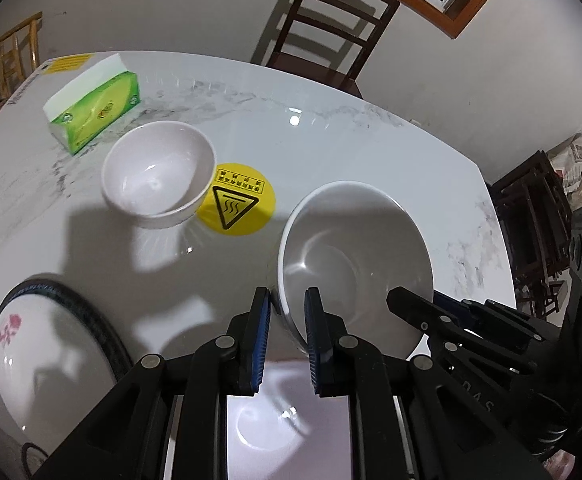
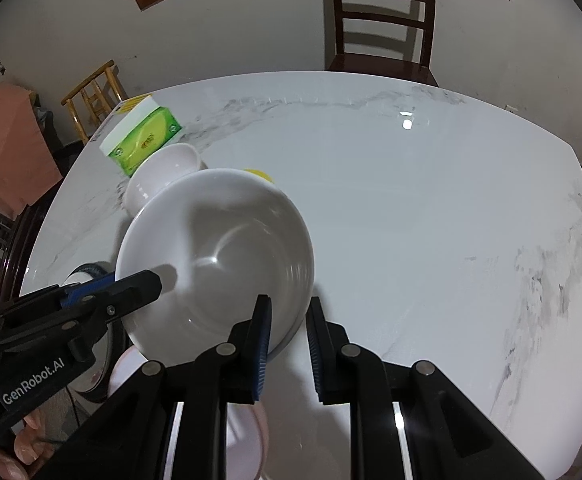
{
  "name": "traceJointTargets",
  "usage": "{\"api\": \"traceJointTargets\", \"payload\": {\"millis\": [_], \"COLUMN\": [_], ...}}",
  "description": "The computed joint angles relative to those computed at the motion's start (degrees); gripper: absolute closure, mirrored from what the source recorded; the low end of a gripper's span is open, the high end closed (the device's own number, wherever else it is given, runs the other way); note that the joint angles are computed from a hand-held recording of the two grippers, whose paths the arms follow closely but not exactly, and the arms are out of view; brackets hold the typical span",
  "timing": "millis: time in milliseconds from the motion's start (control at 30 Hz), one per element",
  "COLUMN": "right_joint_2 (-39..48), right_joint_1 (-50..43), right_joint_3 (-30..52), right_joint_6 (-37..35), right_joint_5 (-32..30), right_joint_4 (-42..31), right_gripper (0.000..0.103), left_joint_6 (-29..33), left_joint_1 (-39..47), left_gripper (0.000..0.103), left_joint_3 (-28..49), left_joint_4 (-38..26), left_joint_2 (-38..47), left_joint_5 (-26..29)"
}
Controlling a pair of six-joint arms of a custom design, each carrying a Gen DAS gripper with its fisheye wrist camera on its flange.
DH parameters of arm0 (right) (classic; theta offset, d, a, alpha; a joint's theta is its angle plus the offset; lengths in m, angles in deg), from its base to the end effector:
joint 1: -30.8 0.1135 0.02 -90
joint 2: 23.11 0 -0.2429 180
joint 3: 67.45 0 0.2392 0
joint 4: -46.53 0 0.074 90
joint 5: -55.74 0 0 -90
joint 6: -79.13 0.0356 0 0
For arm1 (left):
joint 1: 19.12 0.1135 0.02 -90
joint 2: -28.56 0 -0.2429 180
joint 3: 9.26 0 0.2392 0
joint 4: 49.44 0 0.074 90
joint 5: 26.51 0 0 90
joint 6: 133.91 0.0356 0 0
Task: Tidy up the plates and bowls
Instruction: 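Lift the blue-printed bowl and carry it over the pink bowl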
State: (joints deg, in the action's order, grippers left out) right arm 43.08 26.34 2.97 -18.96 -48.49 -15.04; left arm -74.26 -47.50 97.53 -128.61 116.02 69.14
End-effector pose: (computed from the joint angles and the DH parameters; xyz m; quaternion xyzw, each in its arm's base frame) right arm 0.2191 -0.0083 0.2620 -0.0650 0.9507 0.0877 0.2903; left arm 0.2534 -0.1409 0.3407 -0.0038 0.9645 -0.1689 0.2031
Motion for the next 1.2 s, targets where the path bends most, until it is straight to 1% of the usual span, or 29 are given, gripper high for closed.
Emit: {"api": "traceJointTargets", "payload": {"millis": [200, 433, 533, 567, 733, 867, 1000, 1200], "right_joint_2": [-7.61, -15.86, -18.52, -18.72, -21.50, -22.84, -23.51, -22.85], "right_joint_1": [2.54, 7.90, 8.83, 9.24, 10.72, 10.92, 11.43, 12.02], "right_joint_3": [-4.03, -7.58, -9.21, -9.50, -12.55, -15.00, -17.00, -19.15], "right_joint_6": [2.15, 5.02, 5.64, 5.82, 6.88, 7.02, 7.34, 7.84], "right_joint_5": [-0.12, 2.76, 2.73, 2.92, 3.68, 3.83, 4.11, 4.23], "right_joint_4": [-2.68, -5.90, -7.38, -7.43, -8.31, -8.72, -8.64, -7.71], "right_gripper": [0.085, 0.085, 0.085, 0.085, 0.085, 0.085, 0.084, 0.084], "left_joint_6": [-1.74, -3.73, -4.14, -4.17, -5.66, -6.52, -7.50, -8.12], "left_joint_1": [-0.85, -1.79, -2.18, -2.47, -4.11, -4.90, -5.19, -5.36], "left_gripper": [0.089, 0.087, 0.086, 0.084, 0.083, 0.083, 0.083, 0.083], "left_joint_3": [-4.10, -8.09, -9.52, -9.94, -12.47, -15.33, -18.61, -21.20], "left_joint_4": [-1.69, -4.19, -5.08, -5.37, -6.19, -6.08, -5.35, -4.73], "left_joint_2": [-6.64, -13.45, -15.84, -16.38, -18.63, -20.02, -21.54, -22.51], "left_joint_5": [-1.37, -2.17, -2.56, -2.73, -3.62, -3.28, -2.58, -2.41]}}
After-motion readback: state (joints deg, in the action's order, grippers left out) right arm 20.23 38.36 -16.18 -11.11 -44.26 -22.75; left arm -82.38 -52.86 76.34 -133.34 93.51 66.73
